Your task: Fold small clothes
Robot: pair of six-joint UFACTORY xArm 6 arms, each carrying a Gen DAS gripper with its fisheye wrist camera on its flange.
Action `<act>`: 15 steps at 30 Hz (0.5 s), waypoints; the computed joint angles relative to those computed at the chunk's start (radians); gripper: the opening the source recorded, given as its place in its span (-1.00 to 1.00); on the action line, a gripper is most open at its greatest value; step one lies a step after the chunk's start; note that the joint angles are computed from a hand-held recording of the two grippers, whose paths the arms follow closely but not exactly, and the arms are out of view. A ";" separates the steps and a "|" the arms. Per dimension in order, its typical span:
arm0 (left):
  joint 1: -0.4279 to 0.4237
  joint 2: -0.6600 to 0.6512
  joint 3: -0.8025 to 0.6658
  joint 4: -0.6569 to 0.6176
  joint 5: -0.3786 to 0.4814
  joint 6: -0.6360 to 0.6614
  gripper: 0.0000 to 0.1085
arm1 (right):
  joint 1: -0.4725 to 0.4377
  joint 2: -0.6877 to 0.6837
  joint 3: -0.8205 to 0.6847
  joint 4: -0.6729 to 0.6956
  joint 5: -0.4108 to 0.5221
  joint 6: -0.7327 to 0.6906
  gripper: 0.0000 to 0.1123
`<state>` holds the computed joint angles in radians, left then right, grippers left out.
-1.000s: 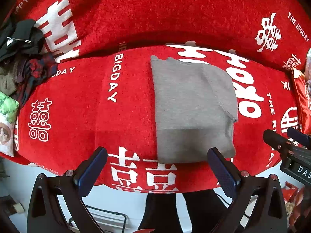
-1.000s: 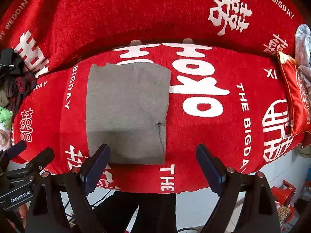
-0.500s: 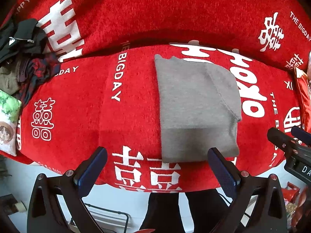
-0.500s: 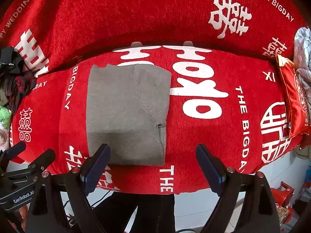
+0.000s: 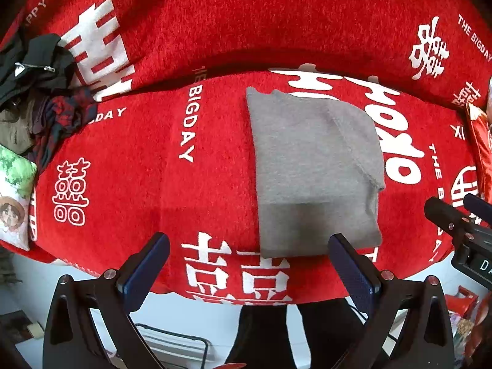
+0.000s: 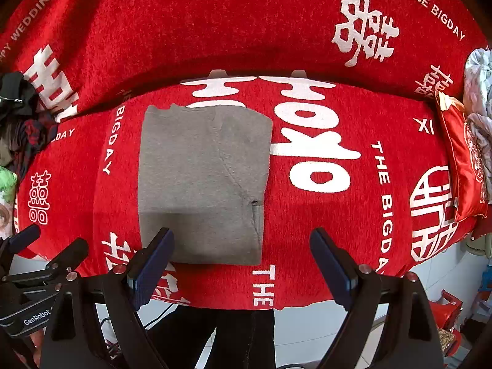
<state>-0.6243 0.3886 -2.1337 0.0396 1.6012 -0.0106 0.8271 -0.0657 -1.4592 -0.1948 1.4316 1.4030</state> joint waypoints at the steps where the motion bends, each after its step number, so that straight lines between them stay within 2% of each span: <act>1: 0.000 0.001 -0.002 0.003 -0.002 0.001 0.90 | 0.000 0.001 -0.002 0.001 0.001 -0.003 0.63; 9: 0.009 0.016 -0.025 -0.015 0.014 0.002 0.90 | -0.007 0.011 -0.014 0.003 0.001 -0.021 0.63; 15: 0.003 0.006 -0.006 -0.003 -0.004 0.013 0.90 | -0.005 0.018 -0.021 0.005 0.003 -0.022 0.63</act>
<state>-0.6214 0.3948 -2.1401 0.0363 1.5967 0.0028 0.8224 -0.0476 -1.4798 -0.1899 1.4349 1.3807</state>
